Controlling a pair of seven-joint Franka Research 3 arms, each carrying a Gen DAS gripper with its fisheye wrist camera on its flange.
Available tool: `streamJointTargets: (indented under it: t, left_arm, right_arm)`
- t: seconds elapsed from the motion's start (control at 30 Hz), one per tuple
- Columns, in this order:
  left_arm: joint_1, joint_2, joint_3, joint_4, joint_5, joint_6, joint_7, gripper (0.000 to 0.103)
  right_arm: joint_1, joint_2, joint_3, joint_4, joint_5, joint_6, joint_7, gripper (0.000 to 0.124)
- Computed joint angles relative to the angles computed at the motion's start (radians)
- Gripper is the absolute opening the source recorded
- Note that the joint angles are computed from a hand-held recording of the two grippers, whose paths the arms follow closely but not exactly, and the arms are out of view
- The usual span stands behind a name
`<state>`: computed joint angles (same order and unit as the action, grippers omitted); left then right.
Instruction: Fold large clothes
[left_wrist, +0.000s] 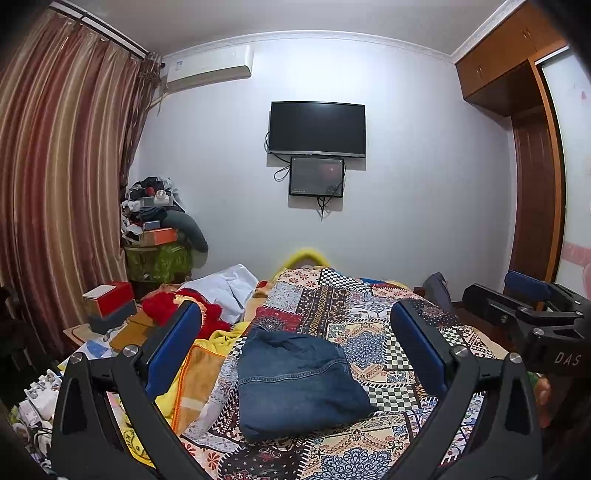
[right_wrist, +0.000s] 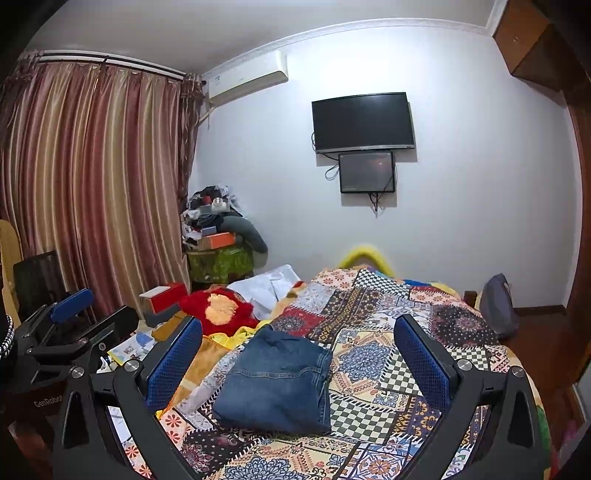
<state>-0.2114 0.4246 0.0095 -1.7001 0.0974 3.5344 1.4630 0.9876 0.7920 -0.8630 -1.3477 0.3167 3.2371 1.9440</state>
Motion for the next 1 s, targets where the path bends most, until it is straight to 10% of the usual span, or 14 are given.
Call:
streamJointTargets:
  t: [1.0]
  left_arm:
    - [0.093, 0.009, -0.089, 0.026, 0.133, -0.027, -0.142, 0.103]
  right_arm:
    - [0.031, 0.021, -0.049, 0.006, -0.001, -0.012, 0.040, 0.103]
